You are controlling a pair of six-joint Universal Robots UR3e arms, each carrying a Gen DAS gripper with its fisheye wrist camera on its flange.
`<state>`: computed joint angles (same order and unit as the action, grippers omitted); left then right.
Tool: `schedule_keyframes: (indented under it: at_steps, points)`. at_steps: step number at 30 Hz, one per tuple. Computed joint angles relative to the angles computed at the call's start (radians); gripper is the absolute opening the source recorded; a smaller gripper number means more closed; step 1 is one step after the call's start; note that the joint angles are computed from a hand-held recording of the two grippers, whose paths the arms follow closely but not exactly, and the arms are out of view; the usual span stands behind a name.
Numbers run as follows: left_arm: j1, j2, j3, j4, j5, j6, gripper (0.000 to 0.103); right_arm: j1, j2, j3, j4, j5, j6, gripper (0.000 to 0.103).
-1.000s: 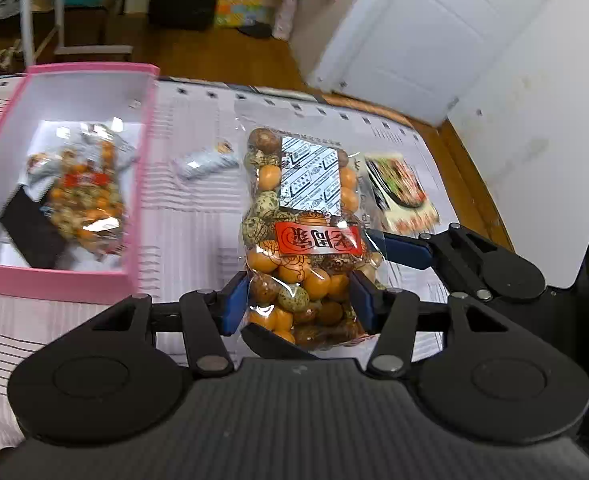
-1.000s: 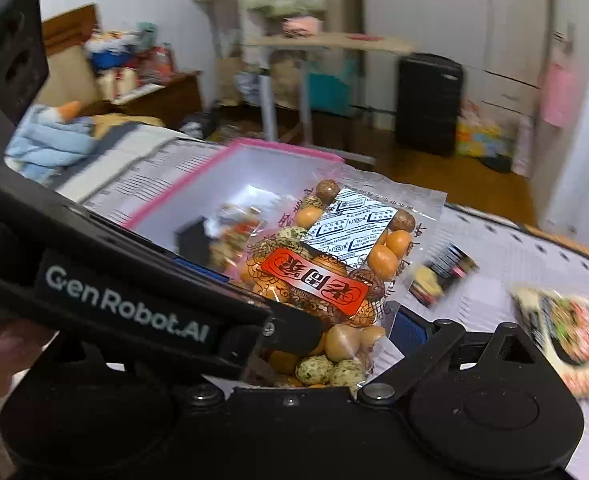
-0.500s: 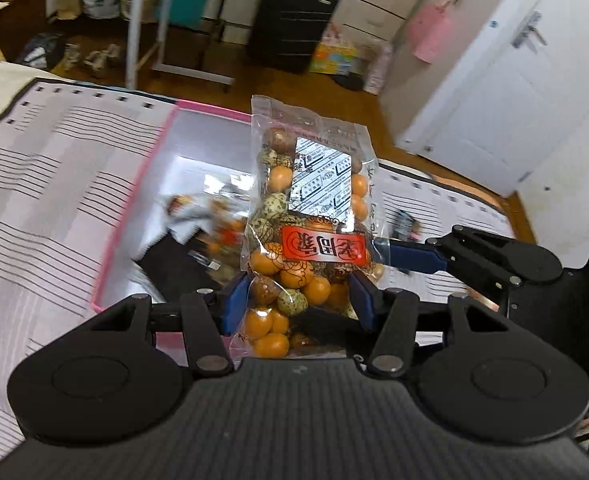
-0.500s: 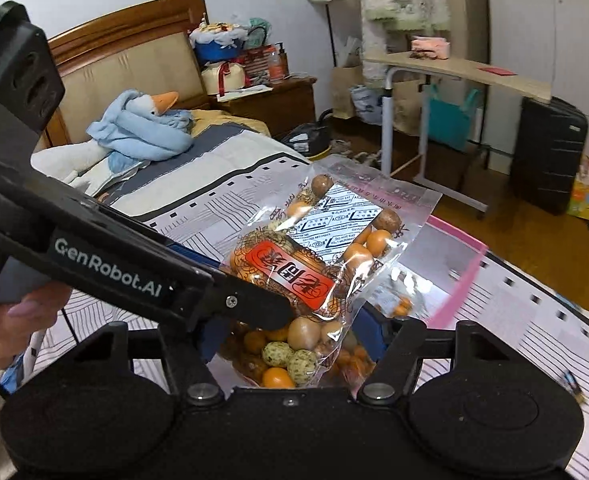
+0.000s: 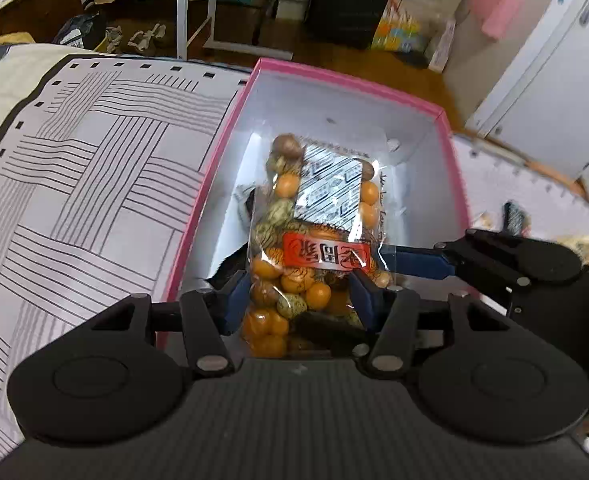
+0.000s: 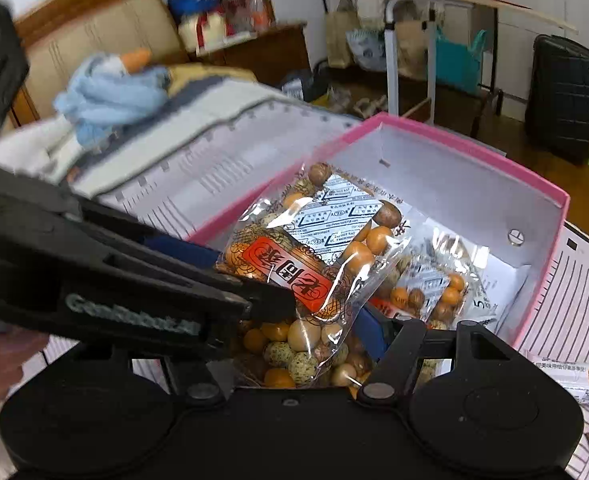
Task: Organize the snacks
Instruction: 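Open the left gripper to drop the bean bag into the box, then move the left gripper toward the last white snack bar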
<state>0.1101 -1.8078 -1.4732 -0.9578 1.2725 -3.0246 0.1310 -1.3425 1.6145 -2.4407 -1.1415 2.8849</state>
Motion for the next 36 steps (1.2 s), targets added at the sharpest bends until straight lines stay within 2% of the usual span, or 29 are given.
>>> schedule_keyframes:
  at_steps: [3, 5, 10, 12, 20, 24, 30, 36]
  points:
    - [-0.007, -0.029, 0.034, -0.025, 0.028, -0.008, 0.052, 0.019, 0.031, -0.037, 0.027, -0.023, 0.036, 0.072]
    - [-0.008, -0.013, 0.012, 0.011, 0.04, -0.011, 0.053, 0.014, 0.029, -0.043, 0.042, -0.007, 0.048, 0.073]
    - [-0.033, 0.092, -0.088, 0.132, 0.094, 0.01, 0.057, -0.041, -0.106, 0.063, 0.034, 0.026, 0.053, 0.076]
    - [-0.043, 0.131, -0.106, 0.133, 0.108, 0.041, 0.057, -0.082, -0.182, 0.105, 0.065, 0.06, 0.04, 0.076]
    - [-0.044, 0.262, -0.089, 0.008, 0.045, 0.126, 0.058, -0.31, -0.522, 0.232, 0.252, 0.136, -0.112, 0.077]
    - [-0.077, 0.3, -0.071, -0.019, 0.019, 0.123, 0.058, -0.475, -0.668, 0.261, 0.378, 0.208, -0.195, 0.077]
    - [-0.208, 0.218, 0.018, -0.009, 0.023, 0.1, 0.056, -0.754, -0.799, 0.213, 0.698, 0.331, -0.372, 0.077]
    - [-0.354, -0.011, 0.261, -0.087, 0.008, 0.049, 0.054, -0.898, -0.791, 0.183, 0.828, 0.333, -0.453, 0.077]
